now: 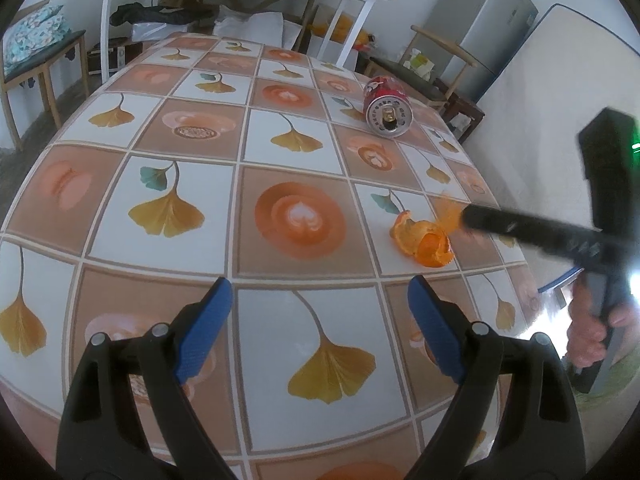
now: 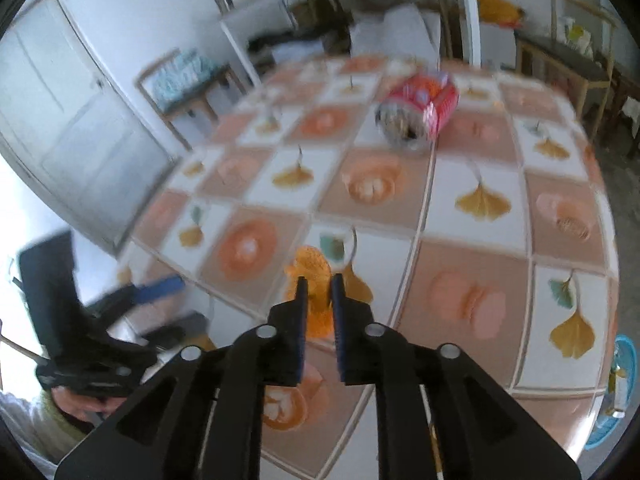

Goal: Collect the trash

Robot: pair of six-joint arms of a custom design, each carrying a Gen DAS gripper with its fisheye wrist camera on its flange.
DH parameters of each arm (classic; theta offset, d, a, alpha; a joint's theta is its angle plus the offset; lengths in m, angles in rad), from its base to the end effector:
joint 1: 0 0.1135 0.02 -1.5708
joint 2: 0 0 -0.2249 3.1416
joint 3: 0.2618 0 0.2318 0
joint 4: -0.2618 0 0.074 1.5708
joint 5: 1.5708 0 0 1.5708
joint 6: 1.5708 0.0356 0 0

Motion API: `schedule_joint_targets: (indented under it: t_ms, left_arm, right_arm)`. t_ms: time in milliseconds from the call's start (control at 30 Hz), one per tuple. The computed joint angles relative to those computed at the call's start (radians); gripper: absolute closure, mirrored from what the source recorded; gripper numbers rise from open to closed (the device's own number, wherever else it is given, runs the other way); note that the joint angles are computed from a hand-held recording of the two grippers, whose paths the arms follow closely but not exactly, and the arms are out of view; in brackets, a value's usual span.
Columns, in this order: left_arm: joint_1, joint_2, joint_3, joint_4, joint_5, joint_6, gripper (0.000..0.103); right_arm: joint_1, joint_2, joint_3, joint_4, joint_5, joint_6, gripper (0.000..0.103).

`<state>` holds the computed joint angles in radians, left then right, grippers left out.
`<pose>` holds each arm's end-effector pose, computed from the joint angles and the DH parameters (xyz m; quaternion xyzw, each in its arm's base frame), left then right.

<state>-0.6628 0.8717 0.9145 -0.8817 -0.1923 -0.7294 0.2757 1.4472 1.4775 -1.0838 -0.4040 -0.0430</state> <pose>0.1376 -0.0988 0.2741 -0.0653 0.9278 -0.1596 0.3308 0.2531 0.0862 0.3107 -0.2009 0.9269 0.2217 0.2264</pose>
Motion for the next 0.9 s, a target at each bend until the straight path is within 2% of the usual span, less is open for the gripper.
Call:
schedule_joint_targets:
  t_ms: [300,467,567,633,667,900]
  left_arm:
    - [-0.008,-0.008,-0.005,0.011,0.005,-0.010,0.018]
    - [0.003,-0.030,-0.016,0.052,0.043,-0.009,0.018]
    - [0.021,-0.031,-0.018,0.075,0.077,0.004,0.018]
    - [0.038,-0.016,-0.007,0.091,0.103,0.026,0.019]
    - [0.048,-0.010,-0.003,0.097,0.117,0.039,0.023]
    - [0.178,0.207,0.077,0.209,0.385,0.124,0.038]
  right_arm:
    - [-0.099,-0.017,-0.040,0.006,-0.120,0.032,0.086]
    - [-0.068,0.004,-0.054,0.031,-0.086,0.048,0.086]
    - [-0.027,0.007,-0.071,0.050,-0.028,0.048,0.086]
    - [-0.037,-0.004,-0.078,0.057,-0.049,0.045,0.086]
    - [-0.054,-0.014,-0.079,0.059,-0.072,0.043,0.086]
    - [-0.180,-0.048,-0.073,0.038,-0.172,0.019,0.086]
